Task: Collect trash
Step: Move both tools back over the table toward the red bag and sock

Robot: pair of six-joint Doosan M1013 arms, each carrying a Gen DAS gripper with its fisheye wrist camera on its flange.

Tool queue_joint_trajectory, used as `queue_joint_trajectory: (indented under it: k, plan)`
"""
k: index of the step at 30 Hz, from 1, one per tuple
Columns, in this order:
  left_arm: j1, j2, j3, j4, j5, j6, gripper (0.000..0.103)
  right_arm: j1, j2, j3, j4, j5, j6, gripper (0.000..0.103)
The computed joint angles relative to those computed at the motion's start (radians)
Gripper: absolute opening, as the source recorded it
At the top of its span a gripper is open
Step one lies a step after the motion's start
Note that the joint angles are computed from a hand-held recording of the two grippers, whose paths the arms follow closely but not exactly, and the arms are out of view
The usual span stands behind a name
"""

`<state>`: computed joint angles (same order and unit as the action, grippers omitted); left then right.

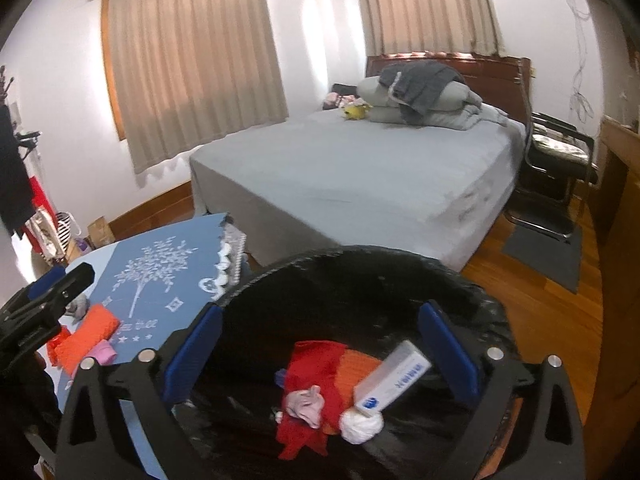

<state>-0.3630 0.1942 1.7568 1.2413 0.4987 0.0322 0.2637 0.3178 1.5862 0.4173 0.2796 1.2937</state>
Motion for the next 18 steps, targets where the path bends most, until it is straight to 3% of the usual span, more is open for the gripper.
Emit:
queue_joint_trajectory:
  k: [18]
  plan:
    - [0.099, -0.105, 0.136, 0.029, 0.172, -0.080, 0.089, 0.130, 0.060, -0.073, 0.254, 0.050, -0.313, 0.097]
